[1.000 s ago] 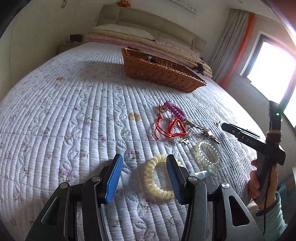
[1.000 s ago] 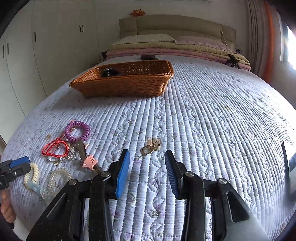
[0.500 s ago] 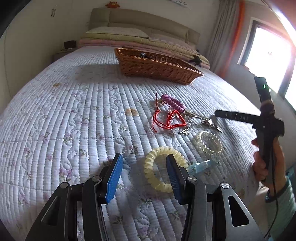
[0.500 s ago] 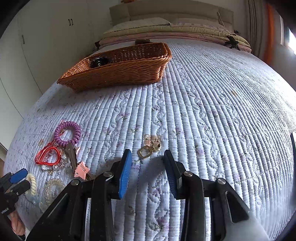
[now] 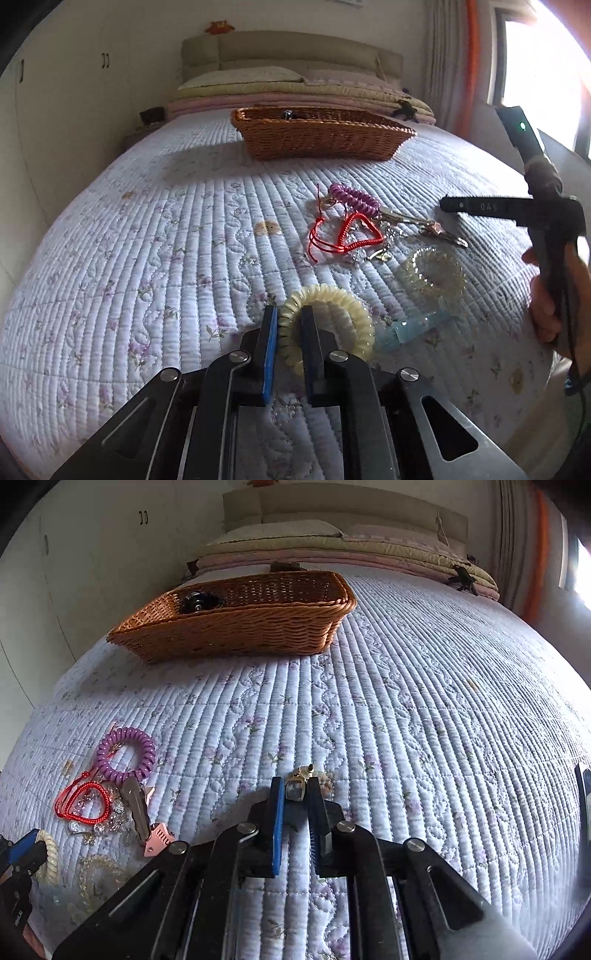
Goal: Organize jewelry
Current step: 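Carry the hair tie with the left tool while the right tool carries the charm to the basket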
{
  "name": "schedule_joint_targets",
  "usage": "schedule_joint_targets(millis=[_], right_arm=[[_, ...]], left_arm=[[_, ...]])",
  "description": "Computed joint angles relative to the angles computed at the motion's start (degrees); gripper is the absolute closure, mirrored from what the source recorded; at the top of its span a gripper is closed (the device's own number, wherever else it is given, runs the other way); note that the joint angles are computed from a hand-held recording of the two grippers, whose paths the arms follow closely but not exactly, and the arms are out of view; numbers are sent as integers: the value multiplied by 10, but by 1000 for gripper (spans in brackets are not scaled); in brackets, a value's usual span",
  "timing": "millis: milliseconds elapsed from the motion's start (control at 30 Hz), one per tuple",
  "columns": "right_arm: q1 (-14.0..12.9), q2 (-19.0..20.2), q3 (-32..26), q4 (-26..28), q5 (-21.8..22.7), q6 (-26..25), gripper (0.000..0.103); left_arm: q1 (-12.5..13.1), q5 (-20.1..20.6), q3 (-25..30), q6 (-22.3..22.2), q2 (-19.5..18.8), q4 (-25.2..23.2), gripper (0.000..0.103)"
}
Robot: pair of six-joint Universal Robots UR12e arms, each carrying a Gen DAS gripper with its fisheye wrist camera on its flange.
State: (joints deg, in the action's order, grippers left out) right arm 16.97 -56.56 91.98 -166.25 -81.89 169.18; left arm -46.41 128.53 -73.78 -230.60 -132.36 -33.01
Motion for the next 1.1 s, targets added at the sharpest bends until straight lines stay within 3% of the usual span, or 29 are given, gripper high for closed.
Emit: schedule_joint_targets(millis=[167,533,833,1000,1100], right_arm=[[-5,-7,16,-27,22,-11,89],[-2,-15,30,-68,8,-22,89],[7,-31,28,-119,10,-42,89],[11,-25,-9,-117,22,-49,89],[15,-13,-38,-117,20,-54,89]], left_arm=[[1,7,-10,-18,4,17,92],[-3,39,-1,-29,0,25,92],[3,73,52,51,-10,47,92],[20,83,96,103,-24,65,92],[36,69,118,120,-31,78,92]])
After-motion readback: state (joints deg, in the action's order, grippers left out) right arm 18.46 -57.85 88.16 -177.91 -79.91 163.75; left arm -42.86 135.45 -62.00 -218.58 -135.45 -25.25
